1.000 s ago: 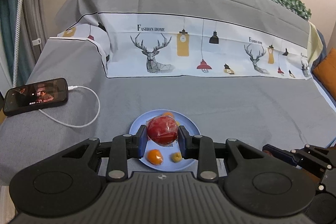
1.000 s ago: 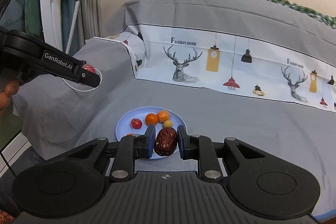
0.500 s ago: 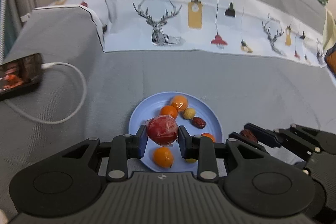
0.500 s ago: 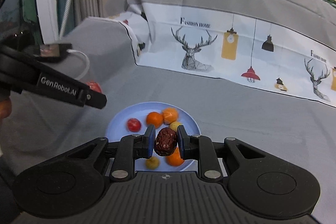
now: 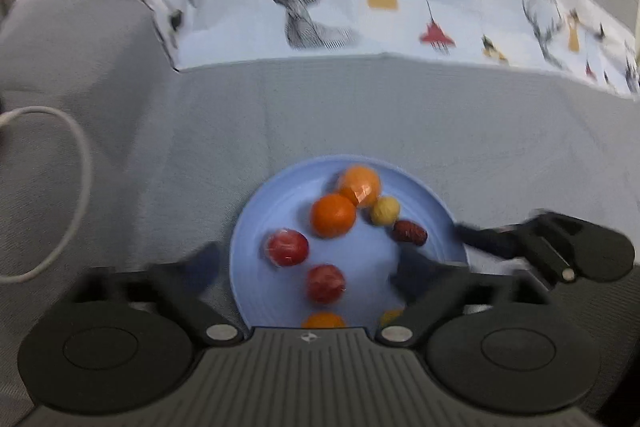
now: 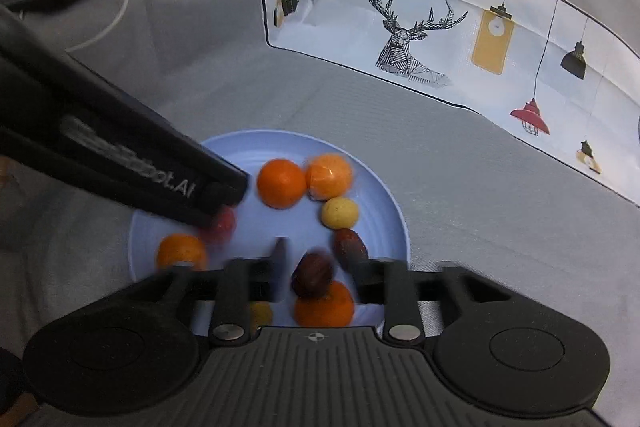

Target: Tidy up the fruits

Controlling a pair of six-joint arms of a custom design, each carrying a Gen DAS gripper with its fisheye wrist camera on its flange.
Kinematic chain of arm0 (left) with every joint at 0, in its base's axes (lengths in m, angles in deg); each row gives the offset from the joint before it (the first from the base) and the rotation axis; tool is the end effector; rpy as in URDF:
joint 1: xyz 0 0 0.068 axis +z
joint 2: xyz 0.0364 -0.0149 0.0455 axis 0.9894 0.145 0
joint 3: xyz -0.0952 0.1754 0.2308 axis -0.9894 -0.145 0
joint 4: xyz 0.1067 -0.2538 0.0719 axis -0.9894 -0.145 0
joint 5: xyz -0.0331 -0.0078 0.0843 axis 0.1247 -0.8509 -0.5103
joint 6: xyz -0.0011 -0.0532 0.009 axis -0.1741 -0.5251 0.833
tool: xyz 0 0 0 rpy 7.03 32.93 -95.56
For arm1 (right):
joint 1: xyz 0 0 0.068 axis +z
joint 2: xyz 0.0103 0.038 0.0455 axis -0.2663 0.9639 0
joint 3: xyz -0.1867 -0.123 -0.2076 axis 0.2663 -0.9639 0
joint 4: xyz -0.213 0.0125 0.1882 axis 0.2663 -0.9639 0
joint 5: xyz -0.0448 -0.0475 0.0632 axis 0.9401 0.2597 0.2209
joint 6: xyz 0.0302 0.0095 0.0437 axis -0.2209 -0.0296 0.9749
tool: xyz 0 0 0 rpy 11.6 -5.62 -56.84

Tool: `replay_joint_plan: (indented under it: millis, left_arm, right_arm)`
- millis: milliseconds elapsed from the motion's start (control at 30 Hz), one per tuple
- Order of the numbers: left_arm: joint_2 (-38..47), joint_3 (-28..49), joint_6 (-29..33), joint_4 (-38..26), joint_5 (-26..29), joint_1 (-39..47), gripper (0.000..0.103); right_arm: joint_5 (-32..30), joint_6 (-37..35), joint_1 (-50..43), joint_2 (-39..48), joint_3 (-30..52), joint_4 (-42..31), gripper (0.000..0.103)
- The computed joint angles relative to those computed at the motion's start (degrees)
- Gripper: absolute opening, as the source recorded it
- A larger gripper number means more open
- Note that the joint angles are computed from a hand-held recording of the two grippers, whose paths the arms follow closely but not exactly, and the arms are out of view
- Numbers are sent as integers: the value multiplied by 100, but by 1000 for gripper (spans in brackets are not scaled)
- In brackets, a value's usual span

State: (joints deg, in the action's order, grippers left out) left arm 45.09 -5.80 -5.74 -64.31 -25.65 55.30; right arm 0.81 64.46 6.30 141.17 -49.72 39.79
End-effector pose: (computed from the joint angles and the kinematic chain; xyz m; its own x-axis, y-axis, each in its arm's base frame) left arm 0.3044 -0.1430 0.1574 -0.8093 0.0674 -0.5835 0.0950 0.9953 -0.0169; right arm 0.2703 0.1084 0.1037 -0.6420 -0.3883 -0.6611 -0.4628 0.8837 -0.0697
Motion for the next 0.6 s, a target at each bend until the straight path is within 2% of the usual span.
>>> replay_joint_plan:
  millis: [67, 200, 300, 433, 600]
  left_arm:
    - [-257, -63, -50, -206, -121, -68, 102]
    - [-796, -76, -382, -1035, -249, -286, 102]
    - [-1302, -144, -822, -1670, -527, -630, 102]
    - [-2008, -310, -1399, -2334, -1012, -1221, 102]
    - [-2569, -455, -2152, -3063, -1643, -2072, 103]
  right_arm:
    - [75, 93, -31, -295, -106, -178, 89]
    - [-442, 283, -409, -1546, -502, -1143, 93]
    - [-475, 567, -418, -2778, -813, -2089, 97]
    - [47, 1126, 33, -4444, -1086, -3317, 100]
    - [764, 1646, 723, -5709, -1127, -4432, 101]
